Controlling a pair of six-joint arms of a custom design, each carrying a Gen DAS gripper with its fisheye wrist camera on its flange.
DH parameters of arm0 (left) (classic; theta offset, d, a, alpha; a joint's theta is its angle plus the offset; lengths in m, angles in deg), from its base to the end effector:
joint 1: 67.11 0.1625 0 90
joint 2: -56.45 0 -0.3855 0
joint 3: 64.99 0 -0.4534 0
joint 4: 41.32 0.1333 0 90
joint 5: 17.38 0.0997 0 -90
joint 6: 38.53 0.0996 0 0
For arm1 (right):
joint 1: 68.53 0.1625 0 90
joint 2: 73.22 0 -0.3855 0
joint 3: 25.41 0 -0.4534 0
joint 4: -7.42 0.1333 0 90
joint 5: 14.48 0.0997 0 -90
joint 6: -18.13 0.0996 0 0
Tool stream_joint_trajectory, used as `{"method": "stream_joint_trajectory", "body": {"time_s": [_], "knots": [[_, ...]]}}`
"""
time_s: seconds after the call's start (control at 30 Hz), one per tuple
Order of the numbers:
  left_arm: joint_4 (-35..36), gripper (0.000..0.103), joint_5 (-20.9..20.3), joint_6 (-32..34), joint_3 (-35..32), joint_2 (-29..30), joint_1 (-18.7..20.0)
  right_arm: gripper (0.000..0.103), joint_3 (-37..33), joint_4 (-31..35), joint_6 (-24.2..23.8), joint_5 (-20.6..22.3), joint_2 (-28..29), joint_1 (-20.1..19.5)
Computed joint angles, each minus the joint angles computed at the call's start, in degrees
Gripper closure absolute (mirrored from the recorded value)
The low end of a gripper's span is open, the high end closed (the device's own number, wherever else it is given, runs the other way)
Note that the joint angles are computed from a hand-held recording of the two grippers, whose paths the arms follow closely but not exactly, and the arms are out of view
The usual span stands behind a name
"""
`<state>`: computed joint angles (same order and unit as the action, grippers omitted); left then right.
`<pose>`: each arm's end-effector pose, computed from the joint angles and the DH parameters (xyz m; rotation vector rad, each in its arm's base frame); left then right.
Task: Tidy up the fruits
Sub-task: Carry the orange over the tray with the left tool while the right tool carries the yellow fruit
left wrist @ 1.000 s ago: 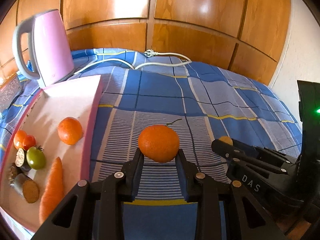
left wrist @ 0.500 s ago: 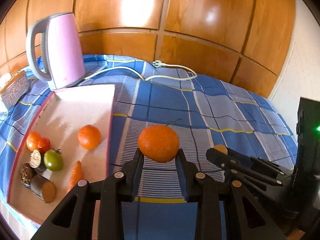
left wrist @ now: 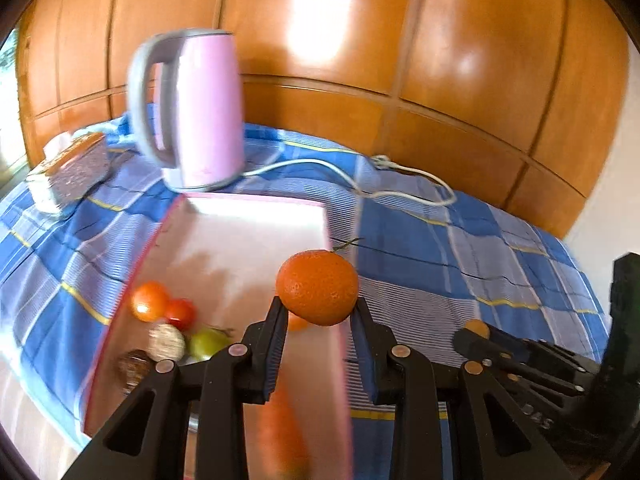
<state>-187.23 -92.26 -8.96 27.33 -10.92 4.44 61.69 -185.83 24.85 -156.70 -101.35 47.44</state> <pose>-0.0687 -0.7091 0.2959 1.0236 2.5456 -0.7205 0.3502 -0.5943 -0.0183 -0.0651 -2.2549 1.1689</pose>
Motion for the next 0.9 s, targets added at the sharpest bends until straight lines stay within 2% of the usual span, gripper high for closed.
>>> {"method": "stream_joint_trajectory", "body": {"time_s": [0.17,0.43,0.7,0.9], "knots": [[1.24,0.071,1.07,-1.43,-4.82,2.05,2.07,0.074,-4.38,3.93,-2.7,2.54,1.93,0.26],[5.35,0.071,-1.1,-3.0,-11.69,5.25,4.44,0.074,-11.56,9.58,-6.27,8.03,5.19,0.44],[8.92,0.071,-2.48,-4.15,-15.85,7.78,4.65,0.074,-20.51,15.08,-11.83,9.52,10.26,0.81],[11.11,0.071,-3.07,-4.74,-18.29,9.42,4.81,0.074,-23.78,18.66,-11.07,10.77,12.1,0.15]]}}
